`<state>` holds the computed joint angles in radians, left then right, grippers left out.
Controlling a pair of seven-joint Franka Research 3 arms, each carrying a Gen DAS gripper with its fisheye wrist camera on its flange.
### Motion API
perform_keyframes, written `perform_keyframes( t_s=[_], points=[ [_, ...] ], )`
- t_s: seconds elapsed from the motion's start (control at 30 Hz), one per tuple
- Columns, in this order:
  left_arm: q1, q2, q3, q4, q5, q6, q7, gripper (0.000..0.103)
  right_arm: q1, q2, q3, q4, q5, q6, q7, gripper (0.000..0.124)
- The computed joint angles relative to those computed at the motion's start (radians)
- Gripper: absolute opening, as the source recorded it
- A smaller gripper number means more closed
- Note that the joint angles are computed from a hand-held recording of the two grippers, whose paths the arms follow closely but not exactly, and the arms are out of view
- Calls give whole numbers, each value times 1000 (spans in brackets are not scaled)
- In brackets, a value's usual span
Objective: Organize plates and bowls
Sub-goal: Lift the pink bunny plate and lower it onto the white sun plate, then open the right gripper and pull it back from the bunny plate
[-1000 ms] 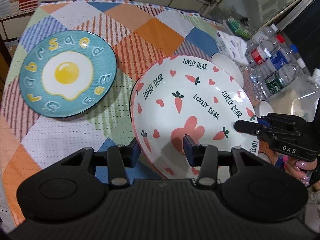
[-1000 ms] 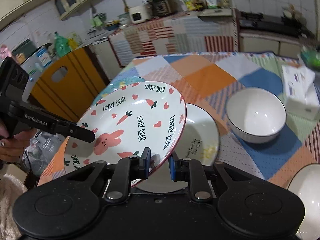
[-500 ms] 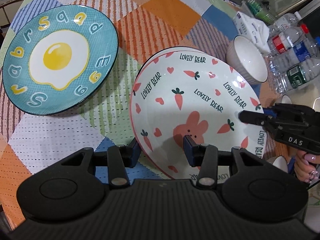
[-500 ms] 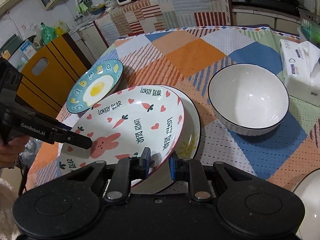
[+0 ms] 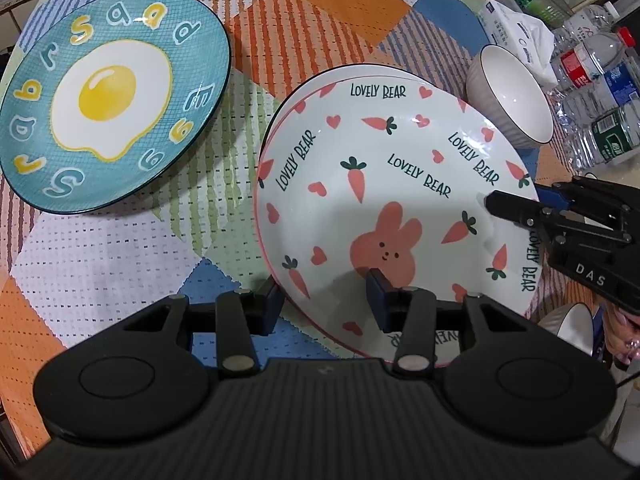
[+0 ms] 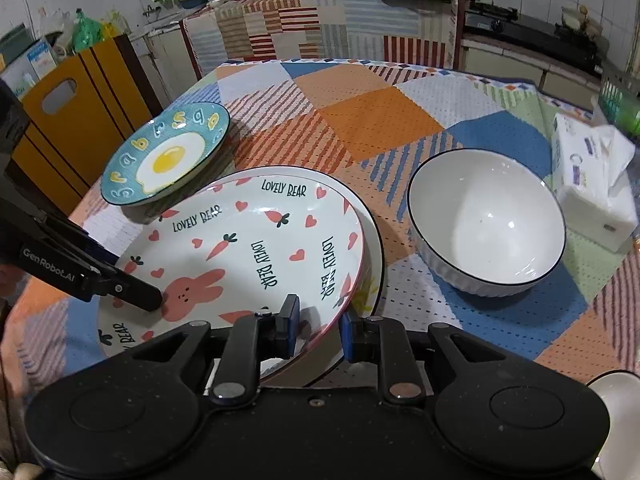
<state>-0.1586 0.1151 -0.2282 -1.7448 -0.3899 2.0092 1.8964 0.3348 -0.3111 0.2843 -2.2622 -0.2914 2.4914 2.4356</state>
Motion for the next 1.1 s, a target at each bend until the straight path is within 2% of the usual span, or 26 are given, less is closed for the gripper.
perform_keyframes(
  t_s=[0.2,0.3,0.47,0.73,0.9,1.1],
  points=[
    [-5,-6,0,-11,16,11,-25,42,-14,22,52,49,-136,-91,109,28],
    [-6,-2,-1,-11,17,8,-38,39,1,52,66,91,-204,-169,156,29],
    [-10,-14,-2,-29,31,18,-41,32,43,83,46,123,-260,-242,223,30],
    [-10,-55,7,-55,18,39,-22,31,104,132,37,150,-362,-338,299,29],
    [-13,-113,19,-80,23,56,3,31,119,90,17,132,-367,-316,363,29],
    [-22,-192,44,-128,0,86,67,32,105,30,35,130,-338,-292,405,30]
  ],
)
